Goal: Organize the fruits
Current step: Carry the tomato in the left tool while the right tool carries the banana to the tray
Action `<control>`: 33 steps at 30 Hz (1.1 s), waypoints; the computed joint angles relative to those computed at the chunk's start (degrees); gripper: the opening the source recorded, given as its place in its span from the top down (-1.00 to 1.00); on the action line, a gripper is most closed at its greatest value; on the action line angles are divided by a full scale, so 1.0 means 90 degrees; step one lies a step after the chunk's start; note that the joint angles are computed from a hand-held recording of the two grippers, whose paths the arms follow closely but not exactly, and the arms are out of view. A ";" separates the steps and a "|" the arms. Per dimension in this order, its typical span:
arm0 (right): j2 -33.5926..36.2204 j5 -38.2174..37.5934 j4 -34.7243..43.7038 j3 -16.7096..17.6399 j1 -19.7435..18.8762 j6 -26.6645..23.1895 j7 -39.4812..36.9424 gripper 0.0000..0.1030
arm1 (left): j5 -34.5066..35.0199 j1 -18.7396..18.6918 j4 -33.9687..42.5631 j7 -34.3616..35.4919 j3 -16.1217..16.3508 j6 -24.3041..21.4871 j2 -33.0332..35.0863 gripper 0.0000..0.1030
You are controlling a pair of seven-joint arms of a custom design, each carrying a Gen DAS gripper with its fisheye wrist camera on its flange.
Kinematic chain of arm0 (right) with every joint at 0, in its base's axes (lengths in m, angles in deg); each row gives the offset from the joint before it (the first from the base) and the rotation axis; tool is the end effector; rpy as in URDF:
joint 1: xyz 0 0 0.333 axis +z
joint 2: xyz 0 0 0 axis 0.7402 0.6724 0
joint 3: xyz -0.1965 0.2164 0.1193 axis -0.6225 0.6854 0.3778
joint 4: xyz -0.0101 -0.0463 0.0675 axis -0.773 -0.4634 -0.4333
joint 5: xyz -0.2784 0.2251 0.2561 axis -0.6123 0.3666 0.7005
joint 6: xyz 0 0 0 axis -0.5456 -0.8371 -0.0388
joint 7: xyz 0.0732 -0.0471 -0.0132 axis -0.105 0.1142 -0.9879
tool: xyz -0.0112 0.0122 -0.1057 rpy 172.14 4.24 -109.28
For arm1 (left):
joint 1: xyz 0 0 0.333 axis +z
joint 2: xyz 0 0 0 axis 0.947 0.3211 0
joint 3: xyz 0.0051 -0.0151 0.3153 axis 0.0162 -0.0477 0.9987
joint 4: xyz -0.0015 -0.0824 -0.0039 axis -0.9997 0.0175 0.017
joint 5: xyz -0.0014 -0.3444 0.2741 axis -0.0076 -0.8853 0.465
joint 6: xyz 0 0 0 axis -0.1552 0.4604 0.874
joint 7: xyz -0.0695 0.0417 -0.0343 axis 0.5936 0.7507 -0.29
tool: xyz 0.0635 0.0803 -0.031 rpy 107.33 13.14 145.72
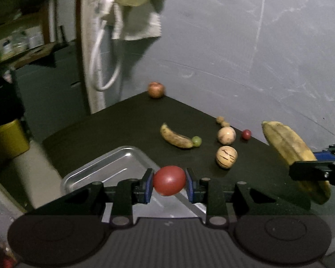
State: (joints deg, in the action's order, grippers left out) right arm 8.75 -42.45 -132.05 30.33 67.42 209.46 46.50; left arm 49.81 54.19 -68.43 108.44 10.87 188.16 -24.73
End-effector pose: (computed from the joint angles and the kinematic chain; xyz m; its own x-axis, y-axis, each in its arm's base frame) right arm 0.3213 0.1384 0.5909 0.0652 -0.9547 -0.2902 -0.5909 0.1974 -0.7823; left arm 0.4831 -0.2309 0.5982 -0.5979 -0.7979 0.0763 -0.5605 0.3482 -0.7514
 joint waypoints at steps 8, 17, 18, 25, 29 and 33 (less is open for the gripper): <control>0.0020 0.0160 0.0103 -0.0119 0.0475 0.0124 -0.0426 0.32 | 0.0331 0.0154 -0.0554 -0.0593 -0.0074 0.0216 -0.0649 0.39; 0.0429 0.0321 0.0318 -0.0080 0.0597 0.0284 -0.0513 0.32 | 0.0582 0.0212 -0.0609 -0.0816 0.0032 0.0178 -0.0699 0.39; 0.0492 0.0327 0.0349 -0.0076 0.0599 0.0293 -0.0515 0.32 | 0.0584 0.0214 -0.0586 -0.0803 0.0051 0.0174 -0.0656 0.39; 0.1135 0.0398 0.0681 -0.0149 0.0615 0.0355 -0.0632 0.32 | 0.0486 0.0279 -0.0459 -0.0706 0.0156 0.0119 -0.0333 0.39; 0.1701 0.0444 0.1017 -0.0189 0.0601 0.0391 -0.0756 0.32 | 0.0459 0.0393 -0.0342 -0.0720 0.0164 0.0091 -0.0068 0.39; 0.2377 0.0504 0.1435 -0.0240 0.0537 0.0437 -0.0906 0.32 | 0.0425 0.0508 -0.0197 -0.0759 0.0164 0.0156 0.0220 0.39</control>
